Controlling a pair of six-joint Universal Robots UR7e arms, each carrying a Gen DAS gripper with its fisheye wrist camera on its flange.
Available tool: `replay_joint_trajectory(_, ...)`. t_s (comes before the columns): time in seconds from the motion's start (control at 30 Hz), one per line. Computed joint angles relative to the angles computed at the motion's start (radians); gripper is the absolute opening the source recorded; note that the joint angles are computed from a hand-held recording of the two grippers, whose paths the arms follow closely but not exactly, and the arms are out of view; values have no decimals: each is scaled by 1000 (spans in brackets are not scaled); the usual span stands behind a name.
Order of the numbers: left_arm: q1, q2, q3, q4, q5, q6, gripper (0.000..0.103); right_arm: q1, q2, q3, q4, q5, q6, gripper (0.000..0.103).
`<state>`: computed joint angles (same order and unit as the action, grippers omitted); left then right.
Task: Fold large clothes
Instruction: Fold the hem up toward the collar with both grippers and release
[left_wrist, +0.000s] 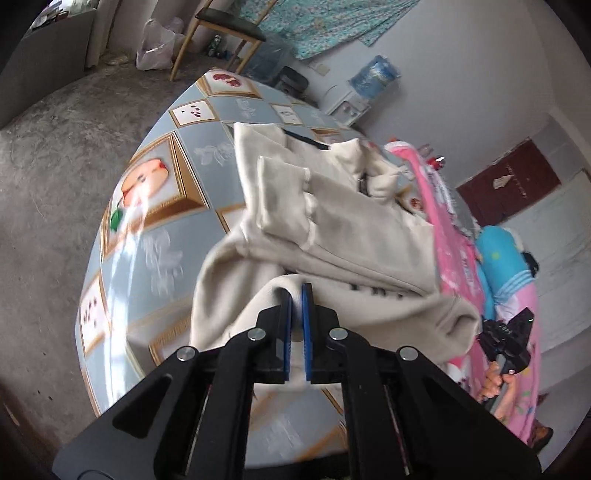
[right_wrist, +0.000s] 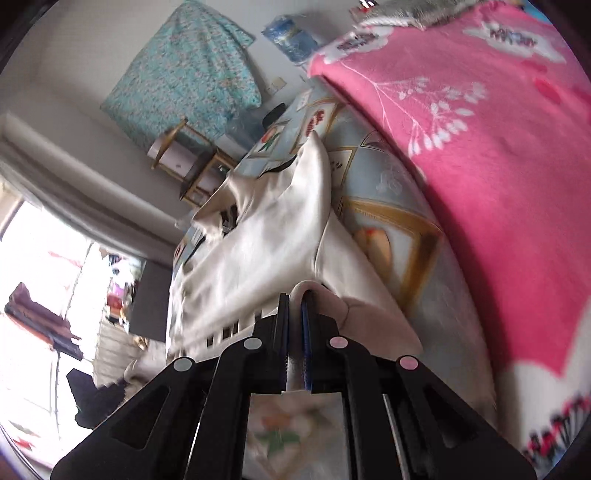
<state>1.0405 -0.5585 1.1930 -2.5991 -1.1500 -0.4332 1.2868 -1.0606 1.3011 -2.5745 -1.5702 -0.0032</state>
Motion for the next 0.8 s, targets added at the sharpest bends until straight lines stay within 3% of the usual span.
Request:
replay_joint_trajectory(0.07, 18, 40, -65, 38, 28, -15, 14, -20, 58, -73, 35, 32, 39, 16)
replay_joint_trajectory(0.13, 14, 66, -103, 91, 148, -45, 22, -24, 99, -128, 61, -27, 93, 32)
replay_joint_trajectory(0.17, 12, 60, -90, 77, 167, -48, 26, -32, 97, -120, 45, -18, 107, 36)
replay_joint_trajectory(0.23, 17, 25, -23, -4, 124, -40, 30, -40, 70, -72, -10, 18, 99, 58)
replay_joint_trajectory(0.27, 16, 6, 9, -26, 118, -43, 31, -40, 47, -35, -46, 19, 84, 61)
replay_joint_trajectory(0.4, 0, -75, 161, -63, 63, -52, 38, -44, -43, 92, -65, 12, 50, 62)
replay_joint_trajectory(0.53, 2, -116, 279, -124, -77, -104, 55, -69, -127, 214, -48, -1, 68, 62)
replay_joint_trajectory(0.63, 23, -112, 323, -193, -177, -178, 59, -98, -163, 289, -49, 62, 119, 62)
replay_joint_trajectory(0.8, 54, -84, 337, -328, -199, -294, 60, -103, -142, 301, -95, 94, 135, 62)
